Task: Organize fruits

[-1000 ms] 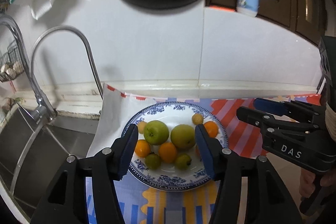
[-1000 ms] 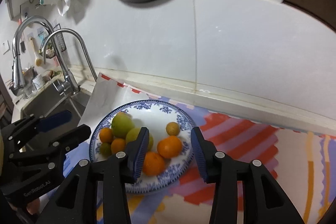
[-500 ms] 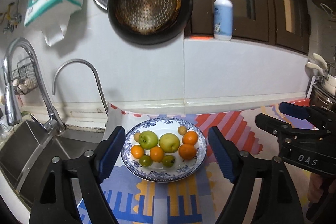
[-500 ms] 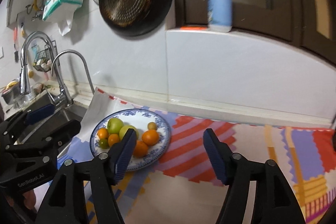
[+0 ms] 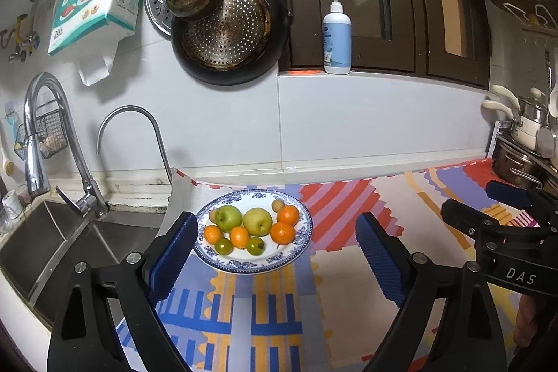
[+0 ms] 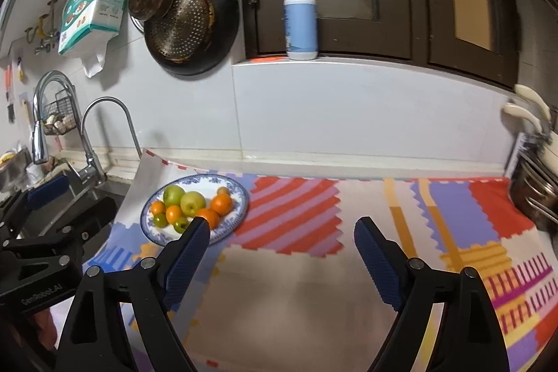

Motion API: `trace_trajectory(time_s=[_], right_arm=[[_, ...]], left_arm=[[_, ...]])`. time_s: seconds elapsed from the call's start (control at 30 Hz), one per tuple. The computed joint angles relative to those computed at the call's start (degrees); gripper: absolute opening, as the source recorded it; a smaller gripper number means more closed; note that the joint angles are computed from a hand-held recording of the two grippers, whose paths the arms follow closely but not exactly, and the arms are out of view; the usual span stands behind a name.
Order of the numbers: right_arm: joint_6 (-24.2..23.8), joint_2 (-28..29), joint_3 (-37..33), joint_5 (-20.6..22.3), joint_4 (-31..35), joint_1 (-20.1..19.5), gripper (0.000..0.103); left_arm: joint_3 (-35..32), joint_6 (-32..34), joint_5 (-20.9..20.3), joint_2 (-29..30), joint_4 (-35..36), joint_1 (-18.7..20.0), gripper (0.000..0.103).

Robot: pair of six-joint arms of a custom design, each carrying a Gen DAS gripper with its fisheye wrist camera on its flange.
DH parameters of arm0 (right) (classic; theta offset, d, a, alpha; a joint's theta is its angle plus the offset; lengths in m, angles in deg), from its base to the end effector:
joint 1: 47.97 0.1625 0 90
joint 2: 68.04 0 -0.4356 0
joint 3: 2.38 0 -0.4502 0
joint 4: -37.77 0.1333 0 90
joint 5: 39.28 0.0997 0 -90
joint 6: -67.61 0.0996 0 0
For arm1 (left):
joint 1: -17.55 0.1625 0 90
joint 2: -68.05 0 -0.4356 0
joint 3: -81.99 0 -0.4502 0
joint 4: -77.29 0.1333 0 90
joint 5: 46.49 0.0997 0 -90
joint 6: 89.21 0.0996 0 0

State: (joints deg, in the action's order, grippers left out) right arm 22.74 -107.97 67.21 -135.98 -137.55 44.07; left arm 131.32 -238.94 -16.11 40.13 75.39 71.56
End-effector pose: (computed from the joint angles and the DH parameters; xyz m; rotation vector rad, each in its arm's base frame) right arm 0.1523 -0.8583 0.2458 0.9035 -2.2720 1.1488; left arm -0.3034 -0.7909 0.0913 0.3754 1.9153 -1.3284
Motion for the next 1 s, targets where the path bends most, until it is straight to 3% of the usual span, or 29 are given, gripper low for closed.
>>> trace_trajectory(time_s=[0.47, 1.0], right_arm=[[0.2, -4.1, 5.6, -1.0, -3.3, -0.8, 0.086], [0.1, -5.6, 7.3, -0.3, -3.4, -1.4, 0.086]], left_arm=[[3.2, -1.9, -0.8, -0.8, -1.3, -1.7, 0.103], [3.3, -4.6, -2.3, -0.7, 0.7, -2.6, 0.103]])
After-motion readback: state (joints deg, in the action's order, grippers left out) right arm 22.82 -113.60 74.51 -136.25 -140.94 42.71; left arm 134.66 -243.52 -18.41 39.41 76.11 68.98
